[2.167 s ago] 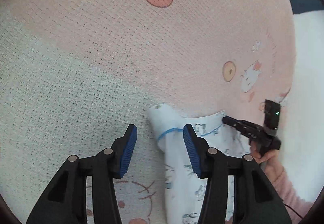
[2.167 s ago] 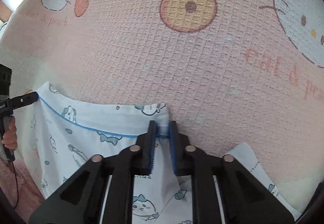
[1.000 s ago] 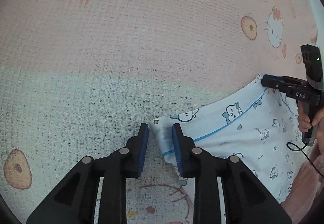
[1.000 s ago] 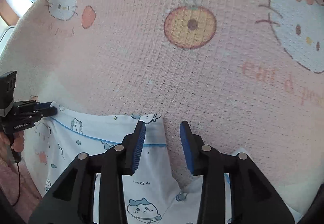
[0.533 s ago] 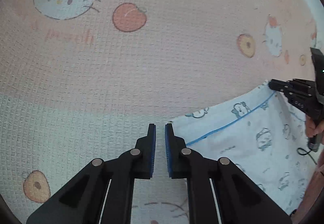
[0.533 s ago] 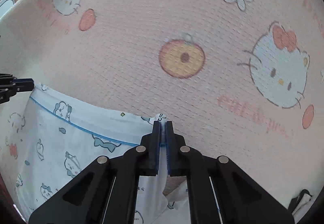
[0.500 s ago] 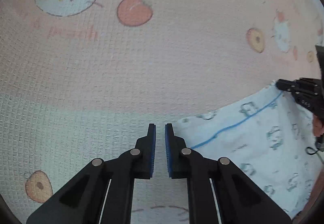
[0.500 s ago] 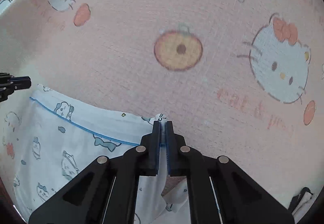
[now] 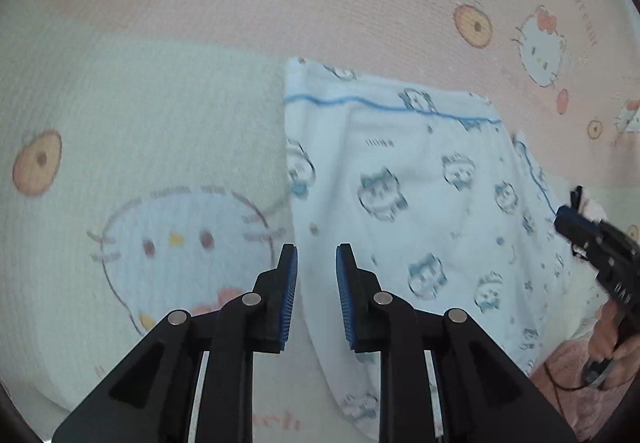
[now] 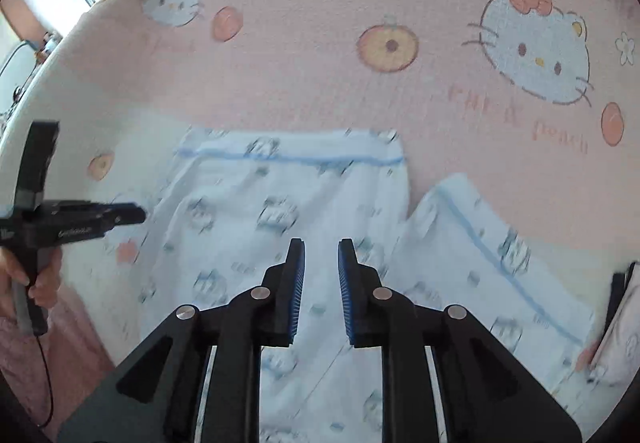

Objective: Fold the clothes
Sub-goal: 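Move both open grippers back to the elastic cuffs of the garment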

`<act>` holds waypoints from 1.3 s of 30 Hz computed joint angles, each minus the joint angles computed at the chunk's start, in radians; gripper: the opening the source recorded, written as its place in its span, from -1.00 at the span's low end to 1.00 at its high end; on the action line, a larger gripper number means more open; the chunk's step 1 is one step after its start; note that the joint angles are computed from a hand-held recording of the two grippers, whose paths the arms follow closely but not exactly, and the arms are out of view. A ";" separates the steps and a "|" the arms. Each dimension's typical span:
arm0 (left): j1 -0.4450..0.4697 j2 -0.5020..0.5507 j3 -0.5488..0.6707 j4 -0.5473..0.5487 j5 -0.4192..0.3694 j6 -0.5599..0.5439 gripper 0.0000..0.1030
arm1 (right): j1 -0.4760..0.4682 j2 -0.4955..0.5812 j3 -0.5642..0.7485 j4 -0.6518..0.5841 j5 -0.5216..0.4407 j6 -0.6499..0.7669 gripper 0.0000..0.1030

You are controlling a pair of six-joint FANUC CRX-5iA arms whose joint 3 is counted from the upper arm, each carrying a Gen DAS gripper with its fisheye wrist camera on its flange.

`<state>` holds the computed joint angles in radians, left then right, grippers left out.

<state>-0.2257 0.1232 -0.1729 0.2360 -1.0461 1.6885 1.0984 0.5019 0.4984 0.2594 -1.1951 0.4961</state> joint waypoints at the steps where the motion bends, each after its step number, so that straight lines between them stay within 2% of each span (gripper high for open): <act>1: -0.013 -0.030 -0.036 0.013 0.001 0.010 -0.54 | 0.044 0.013 0.010 -0.001 -0.019 -0.026 -0.67; 4: -0.069 -0.100 -0.104 0.001 -0.013 0.067 -0.52 | 0.147 0.020 0.011 -0.001 -0.086 -0.107 -0.67; 6: -0.095 -0.149 -0.172 0.025 0.009 0.063 -0.52 | 0.217 -0.040 -0.079 0.012 -0.097 -0.198 -0.66; 11: -0.179 -0.202 -0.250 0.059 0.070 0.007 -0.52 | 0.311 -0.137 -0.276 0.006 -0.029 -0.464 -0.66; 13: -0.220 -0.155 -0.194 -0.026 -0.001 0.074 -0.52 | 0.337 -0.190 -0.369 0.012 0.035 -0.560 -0.66; 14: -0.238 -0.144 -0.181 -0.063 -0.010 0.091 -0.52 | 0.350 -0.202 -0.391 0.014 0.031 -0.584 -0.66; 17: -0.281 -0.127 -0.155 -0.145 -0.041 0.128 -0.46 | 0.386 -0.180 -0.378 0.023 -0.124 -0.586 -0.66; 18: -0.288 -0.133 -0.153 -0.156 -0.052 0.132 -0.41 | 0.394 -0.167 -0.367 0.022 -0.183 -0.584 -0.61; 20: -0.301 -0.144 -0.149 -0.178 -0.075 0.141 -0.31 | 0.405 -0.184 -0.385 0.014 -0.219 -0.624 -0.36; 21: -0.306 -0.152 -0.150 -0.186 -0.085 0.144 -0.31 | 0.411 -0.191 -0.393 0.010 -0.237 -0.645 -0.37; 24: -0.246 -0.234 -0.250 -0.086 -0.012 0.123 -0.30 | 0.432 -0.203 -0.407 0.012 -0.290 -0.697 -0.36; 25: -0.233 -0.245 -0.272 -0.050 0.021 0.106 -0.30 | 0.439 -0.217 -0.430 0.023 -0.279 -0.724 -0.36; 27: -0.210 -0.265 -0.316 0.025 0.087 0.067 -0.30 | 0.460 -0.294 -0.536 0.093 -0.127 -0.828 -0.36; 28: -0.208 -0.253 -0.323 0.052 0.102 0.050 -0.30 | 0.464 -0.348 -0.618 0.134 0.003 -0.900 -0.36; 29: -0.211 -0.230 -0.310 0.048 0.086 0.054 -0.30 | 0.464 -0.373 -0.659 0.151 0.083 -0.944 -0.36; 30: -0.227 -0.211 -0.288 0.014 0.066 0.076 -0.30 | 0.460 -0.381 -0.662 0.143 0.110 -0.959 -0.36; 31: -0.243 -0.193 -0.266 -0.018 0.045 0.096 -0.30 | 0.459 -0.363 -0.651 0.120 0.085 -0.923 -0.36; 33: -0.265 -0.181 -0.229 -0.067 -0.013 0.124 -0.29 | 0.461 -0.297 -0.557 0.055 -0.086 -0.822 -0.30; 35: -0.269 -0.215 -0.248 -0.078 -0.014 0.138 -0.29 | 0.484 -0.306 -0.551 0.050 -0.157 -0.870 -0.30; 37: -0.214 -0.268 -0.328 0.021 0.046 0.103 -0.29 | 0.514 -0.343 -0.586 0.068 -0.190 -0.974 -0.30; 39: -0.146 -0.304 -0.407 0.144 0.094 0.071 -0.29 | 0.555 -0.420 -0.687 0.140 -0.141 -1.147 -0.29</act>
<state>-0.3715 -0.1806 -0.5801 0.3803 -0.9517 1.7594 1.6535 0.0823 -0.1886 0.3996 -1.3358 -0.6505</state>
